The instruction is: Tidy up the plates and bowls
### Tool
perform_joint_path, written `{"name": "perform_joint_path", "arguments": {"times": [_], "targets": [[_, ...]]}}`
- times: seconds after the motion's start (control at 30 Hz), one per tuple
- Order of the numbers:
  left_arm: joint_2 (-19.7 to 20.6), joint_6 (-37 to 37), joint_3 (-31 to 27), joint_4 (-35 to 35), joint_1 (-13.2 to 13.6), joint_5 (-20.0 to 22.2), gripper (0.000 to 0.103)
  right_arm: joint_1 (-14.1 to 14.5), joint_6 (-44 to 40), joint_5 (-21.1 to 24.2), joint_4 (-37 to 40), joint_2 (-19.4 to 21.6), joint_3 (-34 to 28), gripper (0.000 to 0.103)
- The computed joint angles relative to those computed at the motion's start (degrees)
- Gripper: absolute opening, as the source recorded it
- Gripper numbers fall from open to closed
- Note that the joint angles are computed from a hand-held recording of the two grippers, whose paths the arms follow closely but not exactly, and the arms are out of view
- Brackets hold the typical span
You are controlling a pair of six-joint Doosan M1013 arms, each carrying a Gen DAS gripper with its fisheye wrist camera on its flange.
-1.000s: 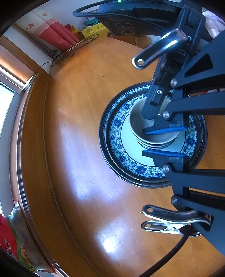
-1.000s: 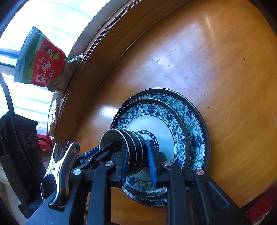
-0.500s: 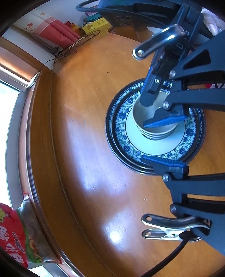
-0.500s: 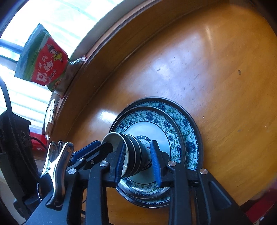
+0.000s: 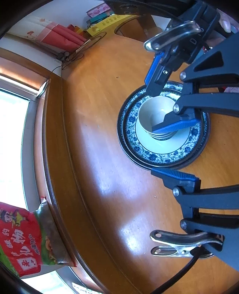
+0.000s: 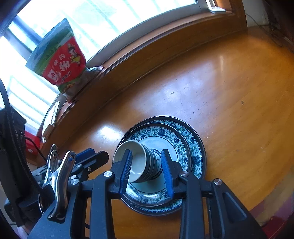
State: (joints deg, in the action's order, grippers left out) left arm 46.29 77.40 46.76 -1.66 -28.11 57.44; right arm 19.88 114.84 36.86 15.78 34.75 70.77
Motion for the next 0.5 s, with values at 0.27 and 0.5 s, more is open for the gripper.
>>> {"name": "perform_joint_path", "arguments": {"times": [0.27, 0.5], "targets": [[-2.12, 1.46, 4.22, -0.81, 0.32, -1.98, 0.042, 2.09, 3.89, -1.76, -8.97, -1.49, 2.03, 0.034], [-3.67, 2.72, 7.76, -1.10, 0.32, -3.90, 0.042, 3.65, 8.26, -2.54, -15.34, -2.50, 3.87, 0.034]]}}
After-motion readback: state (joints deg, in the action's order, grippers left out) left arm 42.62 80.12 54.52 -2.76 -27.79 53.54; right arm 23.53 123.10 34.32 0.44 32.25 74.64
